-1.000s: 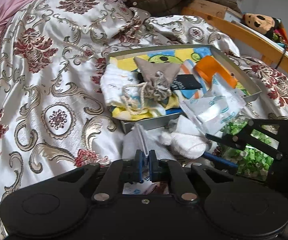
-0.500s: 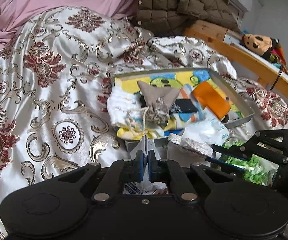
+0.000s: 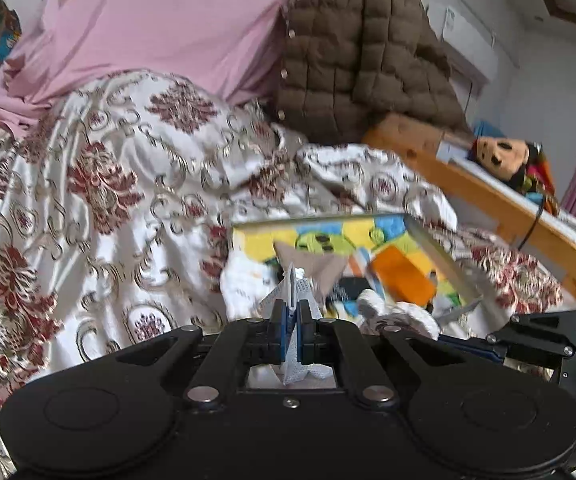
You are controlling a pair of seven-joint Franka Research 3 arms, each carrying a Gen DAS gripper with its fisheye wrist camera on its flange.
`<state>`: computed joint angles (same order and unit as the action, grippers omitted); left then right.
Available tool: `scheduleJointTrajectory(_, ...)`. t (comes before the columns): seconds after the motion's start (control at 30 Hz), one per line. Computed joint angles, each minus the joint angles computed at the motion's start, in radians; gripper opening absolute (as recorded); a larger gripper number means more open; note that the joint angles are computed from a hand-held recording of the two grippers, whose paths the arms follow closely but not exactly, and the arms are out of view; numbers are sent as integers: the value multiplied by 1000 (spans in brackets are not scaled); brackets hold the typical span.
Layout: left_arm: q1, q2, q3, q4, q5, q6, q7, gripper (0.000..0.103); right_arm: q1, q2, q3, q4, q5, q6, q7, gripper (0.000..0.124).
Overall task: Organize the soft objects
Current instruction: 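Lift the grey mask with the left gripper while the right lifts the white packet toward the tray, then lower the grey mask into the tray and open the left gripper while the right releases the packet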
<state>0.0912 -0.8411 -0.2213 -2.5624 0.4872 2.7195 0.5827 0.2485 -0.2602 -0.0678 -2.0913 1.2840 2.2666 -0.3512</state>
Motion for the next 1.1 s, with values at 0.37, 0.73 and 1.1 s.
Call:
scheduleJointTrajectory(0.37, 68, -11, -38, -8, 49, 95, -65, 4, -50, 74, -16, 99, 85, -98, 170, 5)
scheduleJointTrajectory(0.73, 489, 113, -279, 74, 135, 460, -261, 4, -2, 138, 69, 155, 326, 294, -53, 5)
scheduleJointTrajectory(1.1, 813, 313, -544, 169, -10, 627, -215, 4, 1, 362, 141, 400, 230, 420, 312, 5)
